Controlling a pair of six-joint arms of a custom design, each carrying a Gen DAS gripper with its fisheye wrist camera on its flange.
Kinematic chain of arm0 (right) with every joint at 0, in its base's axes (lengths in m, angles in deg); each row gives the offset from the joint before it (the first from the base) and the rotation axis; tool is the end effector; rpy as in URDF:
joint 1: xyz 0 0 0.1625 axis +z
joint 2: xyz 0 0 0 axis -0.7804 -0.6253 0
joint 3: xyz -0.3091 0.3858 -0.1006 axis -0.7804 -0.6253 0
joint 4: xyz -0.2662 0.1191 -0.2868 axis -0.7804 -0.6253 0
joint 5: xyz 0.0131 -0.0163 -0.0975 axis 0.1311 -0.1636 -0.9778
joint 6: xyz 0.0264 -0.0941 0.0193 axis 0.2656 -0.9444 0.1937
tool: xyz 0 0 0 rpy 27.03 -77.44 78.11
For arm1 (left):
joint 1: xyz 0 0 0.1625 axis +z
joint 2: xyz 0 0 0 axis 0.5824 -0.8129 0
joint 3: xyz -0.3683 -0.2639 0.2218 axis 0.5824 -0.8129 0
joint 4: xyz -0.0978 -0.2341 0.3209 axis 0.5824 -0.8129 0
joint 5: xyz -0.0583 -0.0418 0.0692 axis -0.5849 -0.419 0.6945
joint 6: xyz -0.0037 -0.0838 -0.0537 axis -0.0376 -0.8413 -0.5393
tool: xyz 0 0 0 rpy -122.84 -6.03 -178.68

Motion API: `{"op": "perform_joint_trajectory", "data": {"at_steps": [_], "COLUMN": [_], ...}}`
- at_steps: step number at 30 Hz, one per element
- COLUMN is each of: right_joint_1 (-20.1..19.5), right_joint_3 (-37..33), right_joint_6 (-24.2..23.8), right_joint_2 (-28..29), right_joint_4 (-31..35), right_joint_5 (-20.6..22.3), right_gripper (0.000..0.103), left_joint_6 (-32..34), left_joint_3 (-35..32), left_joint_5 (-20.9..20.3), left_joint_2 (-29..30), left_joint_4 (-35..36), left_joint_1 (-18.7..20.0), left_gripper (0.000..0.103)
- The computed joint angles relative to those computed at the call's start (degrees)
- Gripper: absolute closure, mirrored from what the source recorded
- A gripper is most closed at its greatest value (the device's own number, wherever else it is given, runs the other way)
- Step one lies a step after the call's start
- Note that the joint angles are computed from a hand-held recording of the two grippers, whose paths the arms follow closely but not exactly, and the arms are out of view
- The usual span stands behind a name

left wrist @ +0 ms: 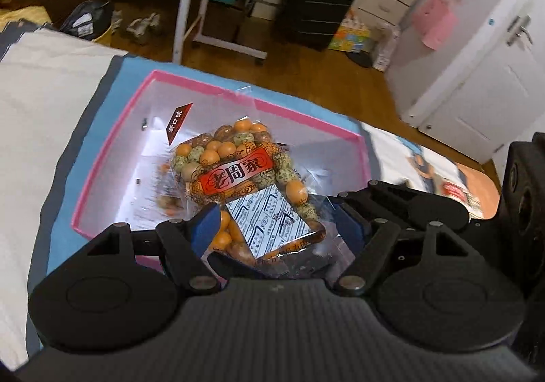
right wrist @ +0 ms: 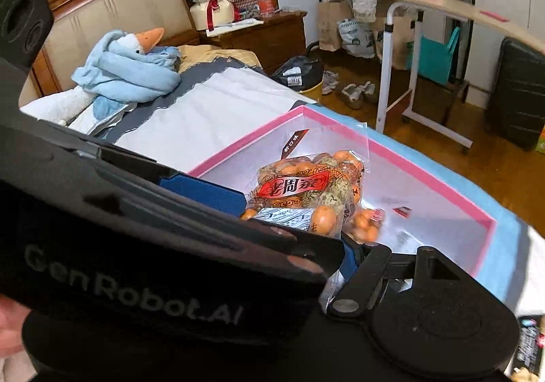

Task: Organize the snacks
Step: 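Open the left tool to drop the egg bag into the box, then move the left tool to the black NB cracker pack on the bed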

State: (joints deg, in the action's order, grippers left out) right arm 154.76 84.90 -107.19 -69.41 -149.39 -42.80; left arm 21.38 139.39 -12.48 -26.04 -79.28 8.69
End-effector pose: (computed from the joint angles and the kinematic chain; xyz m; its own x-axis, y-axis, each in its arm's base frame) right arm 0.2300 -0.5366 0.2173 -0.7537 -0.4201 0.5054 -0.6186 0.7131 -0.3299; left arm -0.3253 -0.5715 0.1667 -0.8732 0.2948 -0.3882 0.4295 0.8420 -0.3266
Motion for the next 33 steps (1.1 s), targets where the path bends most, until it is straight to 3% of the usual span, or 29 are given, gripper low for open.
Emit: {"op": "perform_joint_trajectory", "data": {"at_steps": [9, 15, 22, 29, 33], "right_joint_1": [-2.5, -1.6, 1.4, 3.1, 2.0], "right_joint_3": [-5.1, -4.4, 0.6, 5.4, 8.3], "right_joint_6": [2.0, 2.8, -2.5, -3.4, -3.4], "right_joint_2": [5.7, 5.9, -3.0, -14.1, -20.2], "right_joint_4": [1.7, 0.2, 0.0, -0.3, -2.1], "right_joint_5": [1.6, -4.1, -7.7, -12.7, -14.3], "right_gripper": [0.025, 0.016, 0.013, 0.013, 0.013], "left_joint_6": [2.1, 0.8, -0.4, -0.3, -0.4], "left_joint_3": [-1.5, -1.2, 0.9, 2.8, 2.5], "left_joint_5": [1.4, 4.5, 6.0, 5.2, 2.9], "left_joint_2": [3.3, 3.3, 1.0, -1.0, -0.5], "left_joint_4": [-3.8, -2.3, -2.0, -1.4, -1.2], "left_joint_1": [4.4, 4.0, 0.3, -5.7, -8.7], "left_gripper": [0.028, 0.026, 0.022, 0.016, 0.015]}}
